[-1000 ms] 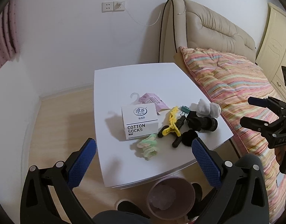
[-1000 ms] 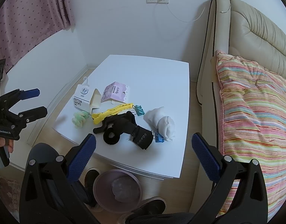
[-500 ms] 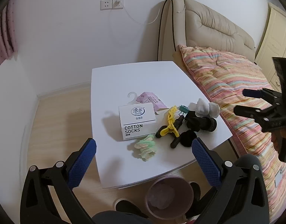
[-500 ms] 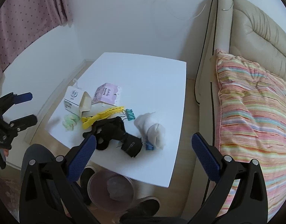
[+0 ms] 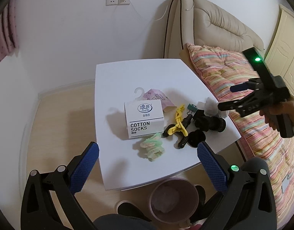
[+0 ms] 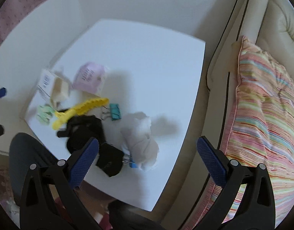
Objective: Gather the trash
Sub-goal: 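Lower the right tool onto the white crumpled sock and close it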
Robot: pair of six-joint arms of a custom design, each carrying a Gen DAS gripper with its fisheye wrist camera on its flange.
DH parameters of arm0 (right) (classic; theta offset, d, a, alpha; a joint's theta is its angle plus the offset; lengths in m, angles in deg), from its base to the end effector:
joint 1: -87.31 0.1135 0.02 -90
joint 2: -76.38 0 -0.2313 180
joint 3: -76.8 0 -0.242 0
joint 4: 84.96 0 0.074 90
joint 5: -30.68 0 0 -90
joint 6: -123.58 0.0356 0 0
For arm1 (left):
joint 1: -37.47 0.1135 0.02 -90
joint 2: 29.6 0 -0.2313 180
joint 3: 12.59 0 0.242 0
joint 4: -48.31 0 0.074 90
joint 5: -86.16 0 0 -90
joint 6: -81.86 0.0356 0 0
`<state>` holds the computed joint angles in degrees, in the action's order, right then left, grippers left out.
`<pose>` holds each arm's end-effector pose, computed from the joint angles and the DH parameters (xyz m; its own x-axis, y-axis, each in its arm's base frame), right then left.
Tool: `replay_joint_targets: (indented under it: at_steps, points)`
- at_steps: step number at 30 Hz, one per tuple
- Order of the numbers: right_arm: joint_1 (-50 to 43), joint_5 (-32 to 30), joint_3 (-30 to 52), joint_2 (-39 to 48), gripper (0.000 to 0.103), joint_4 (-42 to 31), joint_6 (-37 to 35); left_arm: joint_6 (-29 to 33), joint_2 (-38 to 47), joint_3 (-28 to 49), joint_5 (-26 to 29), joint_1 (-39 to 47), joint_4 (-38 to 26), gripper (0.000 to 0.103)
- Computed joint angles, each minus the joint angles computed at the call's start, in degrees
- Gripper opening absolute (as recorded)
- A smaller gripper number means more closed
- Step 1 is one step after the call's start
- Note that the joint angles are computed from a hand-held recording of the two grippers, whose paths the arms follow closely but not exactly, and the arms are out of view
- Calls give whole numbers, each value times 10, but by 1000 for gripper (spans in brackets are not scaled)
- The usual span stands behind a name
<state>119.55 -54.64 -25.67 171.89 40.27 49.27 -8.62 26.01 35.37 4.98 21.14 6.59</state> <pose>0.2594 0.1602 0.1645 -0.9159 -0.2590 -0.3066 -0.2737 0.9618 0.0052 0.1907 -0.0616 0.1893 -0.7314 0.2057 -0.6502 0.3675 0.9220 -0.1218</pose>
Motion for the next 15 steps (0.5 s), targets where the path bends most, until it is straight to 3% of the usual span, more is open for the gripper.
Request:
replay_joint_targets:
  at_steps: [7, 10, 15]
  points:
    - [-16, -26, 32, 69, 98, -2, -3, 4, 10, -3, 10, 14, 7, 98]
    - [-18, -38, 41, 87, 72, -1, -6, 4, 15, -4, 15, 20, 10, 98]
    - [-21, -54, 34, 98, 56, 9, -4, 5, 24, -5, 22, 25, 15, 98]
